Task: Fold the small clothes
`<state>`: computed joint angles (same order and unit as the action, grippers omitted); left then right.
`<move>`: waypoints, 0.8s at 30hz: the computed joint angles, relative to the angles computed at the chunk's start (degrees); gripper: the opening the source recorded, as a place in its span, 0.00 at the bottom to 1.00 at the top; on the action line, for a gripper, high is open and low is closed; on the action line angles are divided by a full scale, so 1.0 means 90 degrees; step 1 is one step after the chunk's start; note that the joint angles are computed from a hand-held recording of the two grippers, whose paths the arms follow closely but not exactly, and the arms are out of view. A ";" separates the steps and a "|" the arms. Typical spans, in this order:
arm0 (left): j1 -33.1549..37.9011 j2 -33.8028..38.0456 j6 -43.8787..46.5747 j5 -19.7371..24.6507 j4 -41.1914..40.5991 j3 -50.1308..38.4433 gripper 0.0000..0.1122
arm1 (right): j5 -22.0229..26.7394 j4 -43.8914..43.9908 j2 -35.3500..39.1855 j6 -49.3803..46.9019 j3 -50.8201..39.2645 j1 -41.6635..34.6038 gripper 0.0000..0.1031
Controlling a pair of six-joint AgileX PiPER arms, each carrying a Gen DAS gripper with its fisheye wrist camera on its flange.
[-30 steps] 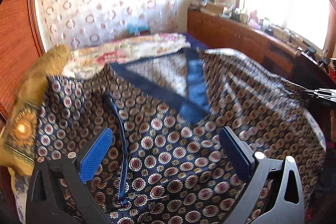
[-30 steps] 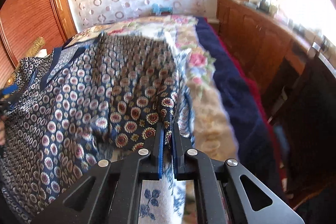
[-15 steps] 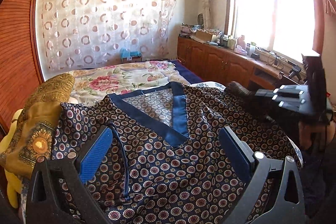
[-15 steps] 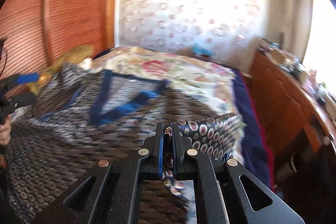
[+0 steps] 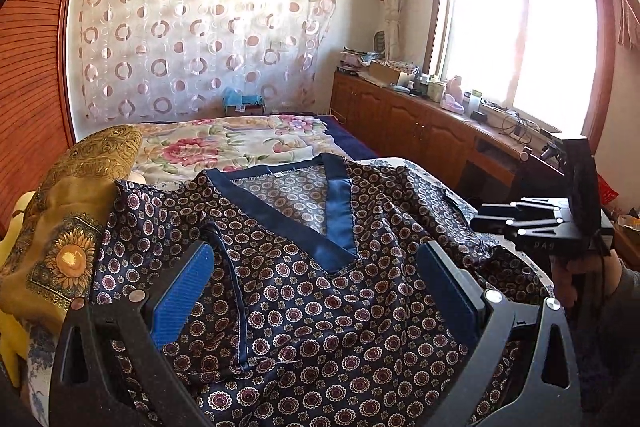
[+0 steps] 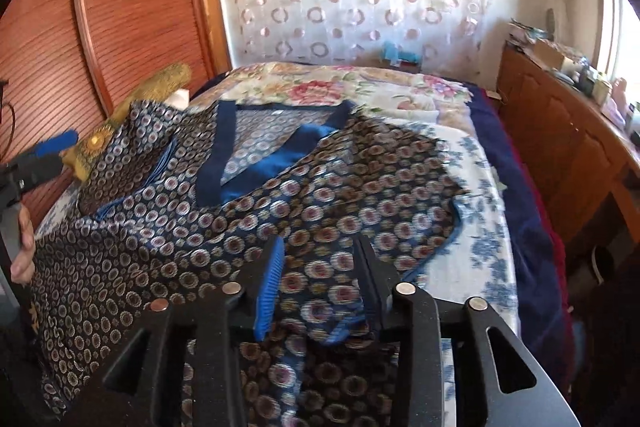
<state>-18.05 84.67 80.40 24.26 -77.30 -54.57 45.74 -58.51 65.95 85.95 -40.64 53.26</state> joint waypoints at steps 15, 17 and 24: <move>0.0098 0.0237 -0.0187 -0.0033 0.0066 -0.0006 0.91 | -0.1212 0.1845 0.0482 -0.1566 -0.0171 -0.2320 0.41; 0.0109 0.0255 -0.0134 -0.0045 0.0007 0.0010 0.91 | -0.1403 0.2215 0.0604 -0.2022 -0.0313 -0.2570 0.41; 0.0206 0.0243 -0.0037 -0.0044 -0.0090 0.0077 0.91 | -0.1651 0.2831 0.1077 -0.3069 -0.0888 -0.3057 0.03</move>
<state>-16.20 86.85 80.07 23.86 -78.11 -53.87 30.88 -33.03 75.64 58.34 -48.63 25.74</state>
